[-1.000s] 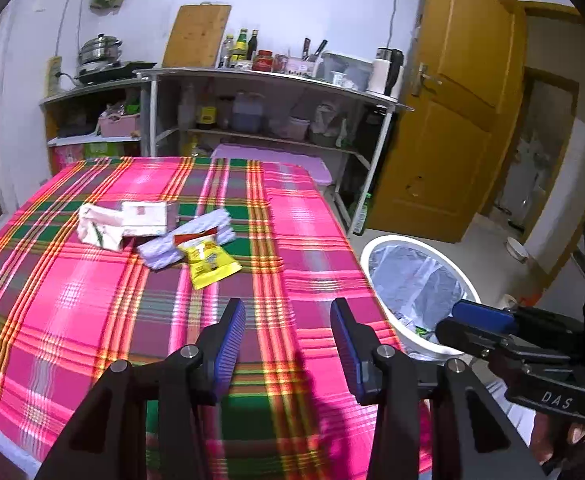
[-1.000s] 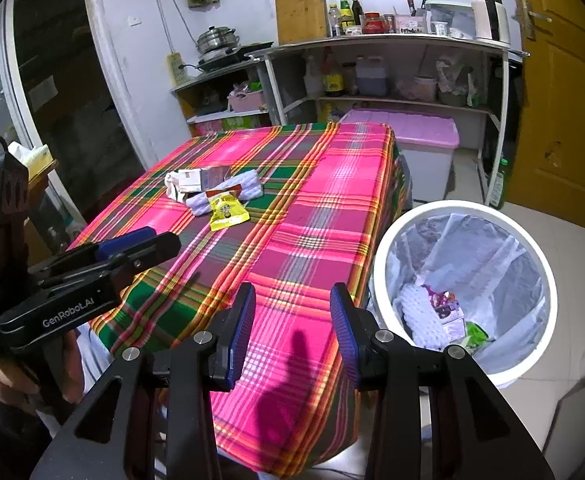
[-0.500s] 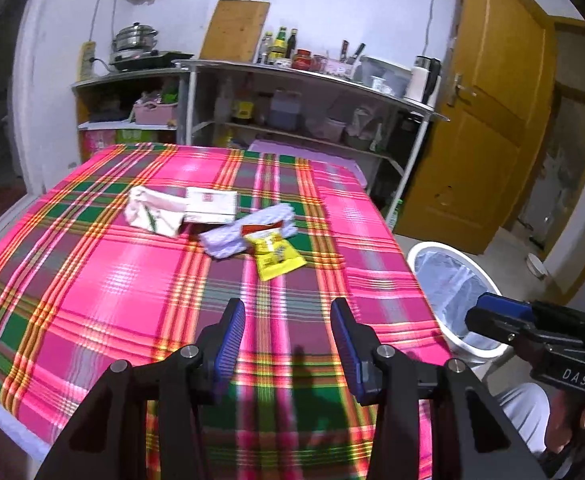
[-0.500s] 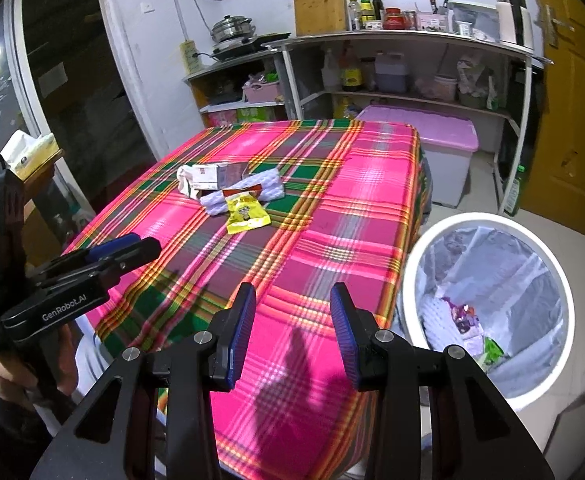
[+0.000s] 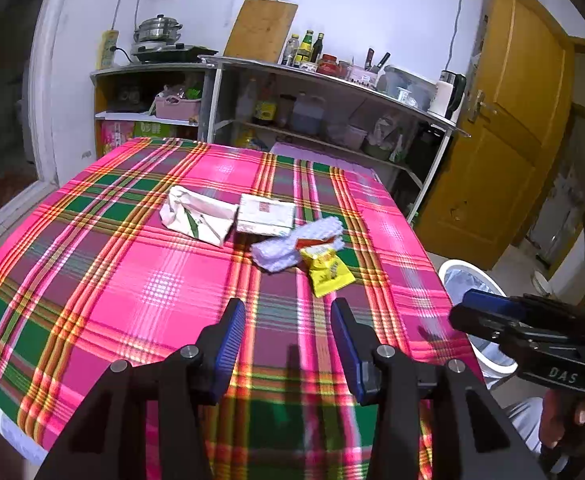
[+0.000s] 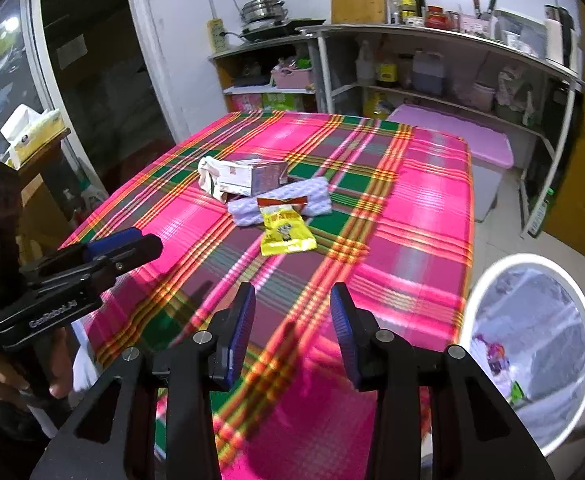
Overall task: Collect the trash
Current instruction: 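Grasp the yellow snack bag with the right tool while the left tool grasps the white box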
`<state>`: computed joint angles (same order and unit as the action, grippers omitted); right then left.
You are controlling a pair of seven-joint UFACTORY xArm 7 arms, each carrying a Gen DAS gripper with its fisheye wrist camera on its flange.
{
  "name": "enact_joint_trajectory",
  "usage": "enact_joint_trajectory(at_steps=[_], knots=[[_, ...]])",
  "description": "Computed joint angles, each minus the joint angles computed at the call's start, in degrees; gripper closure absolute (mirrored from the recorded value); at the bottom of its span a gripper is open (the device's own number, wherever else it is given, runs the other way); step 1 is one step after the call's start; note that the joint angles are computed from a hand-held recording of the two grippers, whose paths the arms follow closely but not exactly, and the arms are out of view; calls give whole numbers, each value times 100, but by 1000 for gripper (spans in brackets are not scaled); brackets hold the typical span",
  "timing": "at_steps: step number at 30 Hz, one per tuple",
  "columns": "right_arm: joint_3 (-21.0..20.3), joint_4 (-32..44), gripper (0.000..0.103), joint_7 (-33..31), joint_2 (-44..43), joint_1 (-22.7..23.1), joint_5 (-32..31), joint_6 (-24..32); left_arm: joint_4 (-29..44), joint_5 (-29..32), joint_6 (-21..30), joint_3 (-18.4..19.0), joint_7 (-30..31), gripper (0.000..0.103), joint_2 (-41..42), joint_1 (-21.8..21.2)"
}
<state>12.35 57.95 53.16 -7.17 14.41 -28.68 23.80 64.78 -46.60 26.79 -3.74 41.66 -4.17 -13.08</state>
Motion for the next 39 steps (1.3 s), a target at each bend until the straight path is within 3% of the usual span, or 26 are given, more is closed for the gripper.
enact_joint_trajectory(at_steps=[2, 19, 26, 39], knots=[[-42, 199, 51, -163, 242, 18, 89, -18, 116, -69, 30, 34, 62, 59, 100, 35], [-694, 1737, 46, -1341, 1915, 444, 826, 266, 636, -327, 193, -94, 176, 58, 655, 499], [-841, 2082, 46, -1542, 2253, 529, 1033, 362, 946, -404, 287, -189, 297, 50, 873, 599], [-860, 1636, 57, -1603, 2013, 477, 1406, -140, 1547, 74, 373, -427, -23, 50, 1365, 664]])
